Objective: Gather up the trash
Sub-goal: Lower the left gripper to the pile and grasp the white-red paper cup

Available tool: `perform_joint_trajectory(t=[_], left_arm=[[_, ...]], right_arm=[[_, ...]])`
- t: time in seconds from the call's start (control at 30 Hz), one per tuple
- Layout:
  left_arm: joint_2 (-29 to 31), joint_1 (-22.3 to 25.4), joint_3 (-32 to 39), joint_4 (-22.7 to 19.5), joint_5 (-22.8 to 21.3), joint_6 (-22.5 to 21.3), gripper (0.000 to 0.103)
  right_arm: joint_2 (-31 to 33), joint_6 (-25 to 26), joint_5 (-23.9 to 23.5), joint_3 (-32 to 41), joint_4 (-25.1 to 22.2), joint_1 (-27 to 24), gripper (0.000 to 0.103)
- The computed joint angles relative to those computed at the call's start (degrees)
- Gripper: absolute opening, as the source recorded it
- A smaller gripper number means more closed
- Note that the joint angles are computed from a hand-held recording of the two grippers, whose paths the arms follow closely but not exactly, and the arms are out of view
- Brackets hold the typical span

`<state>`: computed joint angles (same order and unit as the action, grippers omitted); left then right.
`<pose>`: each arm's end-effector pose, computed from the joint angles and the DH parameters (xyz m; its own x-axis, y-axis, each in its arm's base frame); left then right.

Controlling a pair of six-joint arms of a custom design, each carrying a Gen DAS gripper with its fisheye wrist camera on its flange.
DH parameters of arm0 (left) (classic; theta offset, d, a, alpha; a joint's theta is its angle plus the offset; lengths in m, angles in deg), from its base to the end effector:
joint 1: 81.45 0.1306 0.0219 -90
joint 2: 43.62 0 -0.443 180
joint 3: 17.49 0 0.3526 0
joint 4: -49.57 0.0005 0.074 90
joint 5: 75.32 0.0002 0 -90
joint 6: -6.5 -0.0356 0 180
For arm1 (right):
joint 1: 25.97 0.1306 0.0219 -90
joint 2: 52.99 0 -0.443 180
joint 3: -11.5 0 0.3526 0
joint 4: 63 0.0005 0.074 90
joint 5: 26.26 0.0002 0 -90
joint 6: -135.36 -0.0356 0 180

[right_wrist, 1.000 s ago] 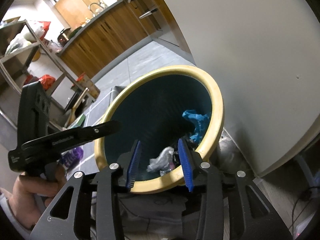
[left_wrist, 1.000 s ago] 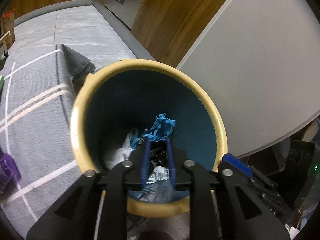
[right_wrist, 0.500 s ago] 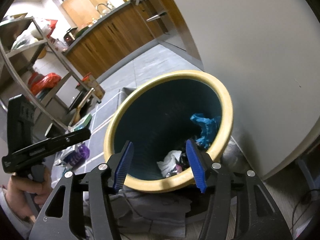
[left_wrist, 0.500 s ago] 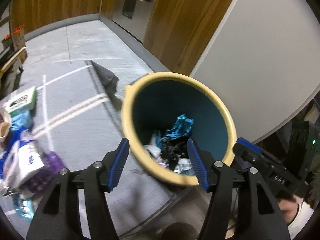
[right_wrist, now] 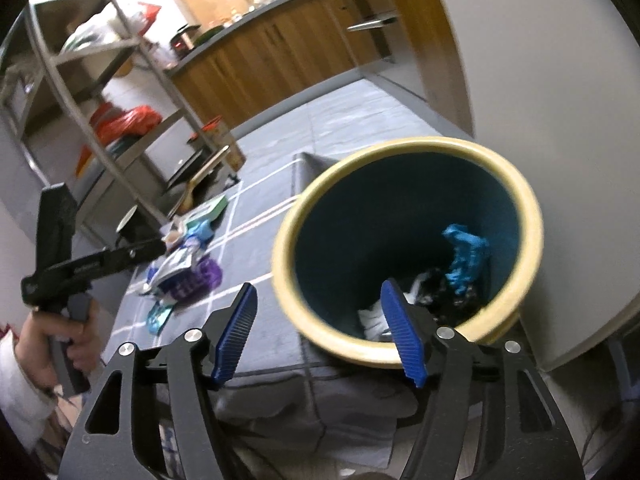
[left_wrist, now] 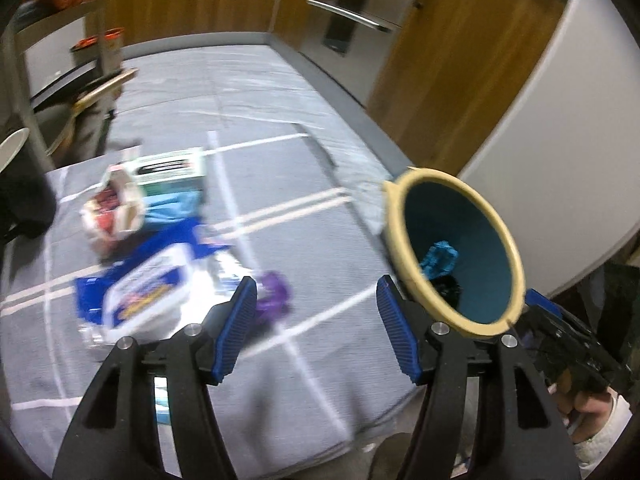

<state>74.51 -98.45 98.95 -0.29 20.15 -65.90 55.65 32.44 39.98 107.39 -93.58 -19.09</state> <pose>0.6215 -0.1941 0.4250 -0.8190 -0.0643 -0.5702 0.1050 0.9601 -0.2592 0.5789 0.0838 0.3993 -0.7536 0.1152 -0.6472 -0.2381 0.8698 0.4321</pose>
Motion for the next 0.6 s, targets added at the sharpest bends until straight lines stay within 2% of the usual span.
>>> perform_joint_trajectory(t=[0.13,0.23,0.33,0.4,0.5,0.6], left_arm=[[-0.81,3.01,-1.61,0.11,-1.86,0.52,0.062],[-0.57,5.11,-1.89,0.35,-3.77,1.34,0.068],[0.08,7.32,-2.17,1.28,-4.65,2.82,0.068],[1.12,7.79,-1.2,0.99,-4.95,2.07,0.068],[2.92,7.69,0.91,0.13,-7.91,-1.71,0.068],[4.61,7.5,2.69,-0.28,-10.05,-4.36,0.064]], right_arm=[[0.83,0.37,-0.3,2.12,-1.64,1.81,0.068],[1.89,0.26,-0.03,4.48,-2.9,3.6,0.069],[2.98,-0.11,-0.15,6.71,-4.05,5.26,0.07],[3.77,-0.11,-0.09,8.45,-4.93,6.27,0.07],[4.91,-0.09,0.26,10.76,-6.06,7.69,0.07],[6.49,-0.17,0.24,13.56,-7.5,8.95,0.071]])
